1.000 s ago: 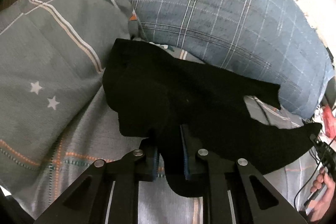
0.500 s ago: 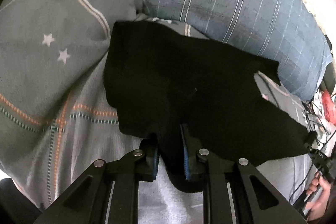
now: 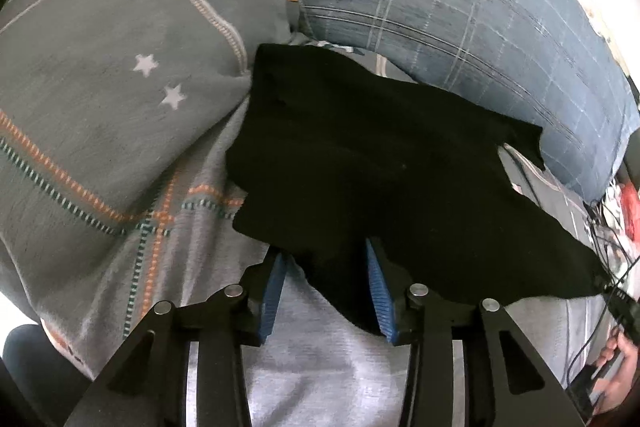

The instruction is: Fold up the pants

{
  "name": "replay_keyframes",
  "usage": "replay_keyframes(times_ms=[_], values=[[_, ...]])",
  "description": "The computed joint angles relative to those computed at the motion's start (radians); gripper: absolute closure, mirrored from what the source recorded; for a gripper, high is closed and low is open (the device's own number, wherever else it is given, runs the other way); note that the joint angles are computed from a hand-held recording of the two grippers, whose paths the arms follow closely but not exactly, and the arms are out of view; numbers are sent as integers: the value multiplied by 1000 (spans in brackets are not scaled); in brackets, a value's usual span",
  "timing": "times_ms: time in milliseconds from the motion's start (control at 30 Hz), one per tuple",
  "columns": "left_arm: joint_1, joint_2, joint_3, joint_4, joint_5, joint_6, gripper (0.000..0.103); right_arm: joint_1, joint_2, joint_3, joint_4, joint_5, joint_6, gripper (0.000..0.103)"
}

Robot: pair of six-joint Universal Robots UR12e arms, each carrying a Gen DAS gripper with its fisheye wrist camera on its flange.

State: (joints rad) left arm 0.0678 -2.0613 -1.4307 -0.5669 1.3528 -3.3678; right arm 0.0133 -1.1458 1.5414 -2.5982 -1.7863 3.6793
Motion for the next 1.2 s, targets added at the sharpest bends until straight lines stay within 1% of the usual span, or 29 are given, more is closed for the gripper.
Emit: replay_keyframes(times_ms=[67,133,300,333,367,400,433,500,533,600,633,700,800,833,867,933,967,1033,1100,1133,1167,1200], values=[[3,-2,1,-28,-4,-7,62,3,7,-12,46,-17,10,93],[3,2,-6,-20,-3,-10,61,7,6,-12,47,-43,20,81],[-1,23,-9,-28,37,16,59,15,-1,-25,54,-112,17,78],[-1,26,-11,-24,45,18,59,15,-3,-26,43,-113,13,73],[-2,32,-15,-19,58,19,58,14,-5,-26,22,-105,9,70],[-2,37,-17,-14,69,21,56,13,-5,-28,8,-92,3,64],[-1,41,-18,-12,69,22,54,12,-4,-31,-12,-72,-8,62],[3,50,-20,-4,60,22,42,14,7,-47,-39,-36,-39,61],[1,51,-18,2,59,21,39,16,15,-58,-49,-15,-57,61],[1,49,-7,4,58,36,28,20,38,-90,-60,44,-100,60],[-1,46,2,3,61,47,26,21,52,-111,-57,78,-122,56],[-4,33,27,-7,60,70,23,25,86,-163,-38,152,-179,50],[-10,-3,83,-28,45,131,20,40,144,-257,9,217,-289,49],[-11,-15,101,-30,41,145,19,43,168,-296,28,253,-329,47],[-12,-32,127,-45,34,163,17,45,196,-342,56,295,-369,46],[-13,-67,184,-83,19,204,16,48,239,-417,109,350,-433,39],[-12,-87,216,-110,7,231,15,52,277,-486,163,381,-490,38],[-12,-136,299,-181,-2,285,15,61,325,-569,220,386,-571,36],[-9,-184,378,-232,-6,321,15,74,393,-689,288,381,-668,36],[-8,-203,412,-261,-11,333,15,81,439,-770,332,380,-717,36],[-6,-227,455,-301,-20,351,15,81,467,-820,361,387,-741,36],[-4,-254,504,-342,-30,369,15,84,512,-904,413,402,-775,35]])
